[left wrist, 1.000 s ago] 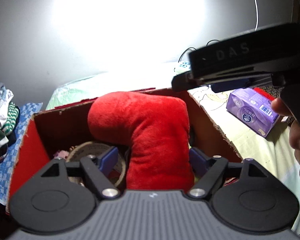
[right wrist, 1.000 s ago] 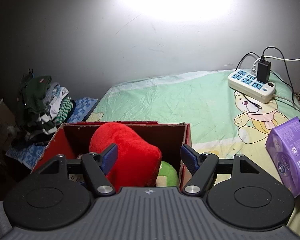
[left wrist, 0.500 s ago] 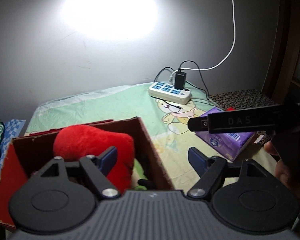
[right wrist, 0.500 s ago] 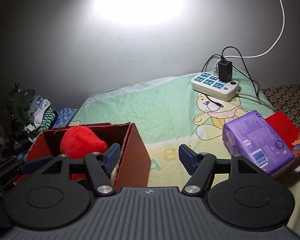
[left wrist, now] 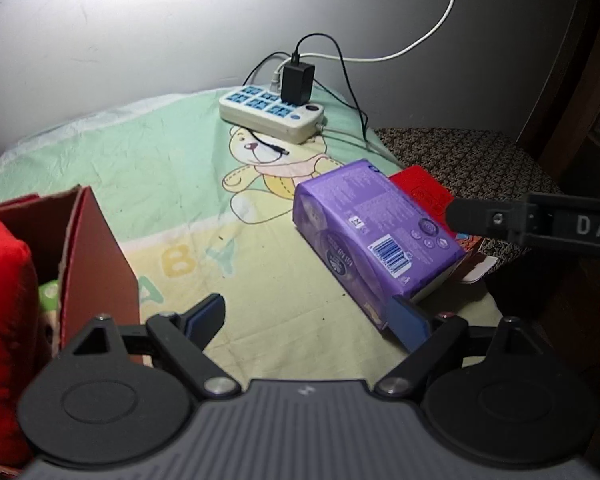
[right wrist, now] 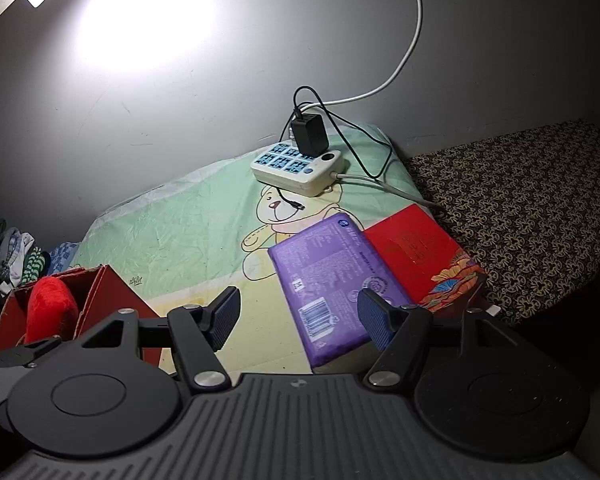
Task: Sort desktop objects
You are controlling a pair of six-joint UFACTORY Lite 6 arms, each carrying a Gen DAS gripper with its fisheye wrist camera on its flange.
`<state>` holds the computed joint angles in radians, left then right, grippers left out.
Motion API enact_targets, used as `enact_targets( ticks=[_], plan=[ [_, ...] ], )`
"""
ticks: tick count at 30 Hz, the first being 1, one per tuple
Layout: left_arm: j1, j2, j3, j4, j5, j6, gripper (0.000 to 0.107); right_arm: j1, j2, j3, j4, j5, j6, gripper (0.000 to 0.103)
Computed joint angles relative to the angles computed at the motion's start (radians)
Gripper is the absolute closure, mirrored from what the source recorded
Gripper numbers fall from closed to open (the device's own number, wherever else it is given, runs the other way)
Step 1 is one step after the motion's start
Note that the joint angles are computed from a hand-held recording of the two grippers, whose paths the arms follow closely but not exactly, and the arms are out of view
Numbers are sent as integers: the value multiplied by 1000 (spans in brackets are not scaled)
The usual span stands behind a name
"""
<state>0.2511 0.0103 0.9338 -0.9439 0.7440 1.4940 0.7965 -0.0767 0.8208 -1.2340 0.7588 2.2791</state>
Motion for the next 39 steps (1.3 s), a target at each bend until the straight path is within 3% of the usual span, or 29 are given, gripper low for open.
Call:
enact_targets(
  ticks=[5,11,22,30,36,39],
  plan=[
    [-145,-53,-65,24,-159,-159,10,-85,-108,-121,-24,-82,-31,34],
    [-272,-59,-86,107,-279,-342,10,-212,-155,-184,-69,-213,-93,34],
    [-390,47,-47,188,-345,-520,8,-429,-131,-220,-279,-495,11,34],
    [-385,88,-63,67,-336,-362,8,-535,-42,-187,-694,-644,399,34],
    [-386,115,-90,-81,-309,-162,10,-519,36,-128,-573,-631,238,34],
    [-416,150,-77,-106,-346,-136,29,-527,65,-113,-532,-635,166,34]
  ],
)
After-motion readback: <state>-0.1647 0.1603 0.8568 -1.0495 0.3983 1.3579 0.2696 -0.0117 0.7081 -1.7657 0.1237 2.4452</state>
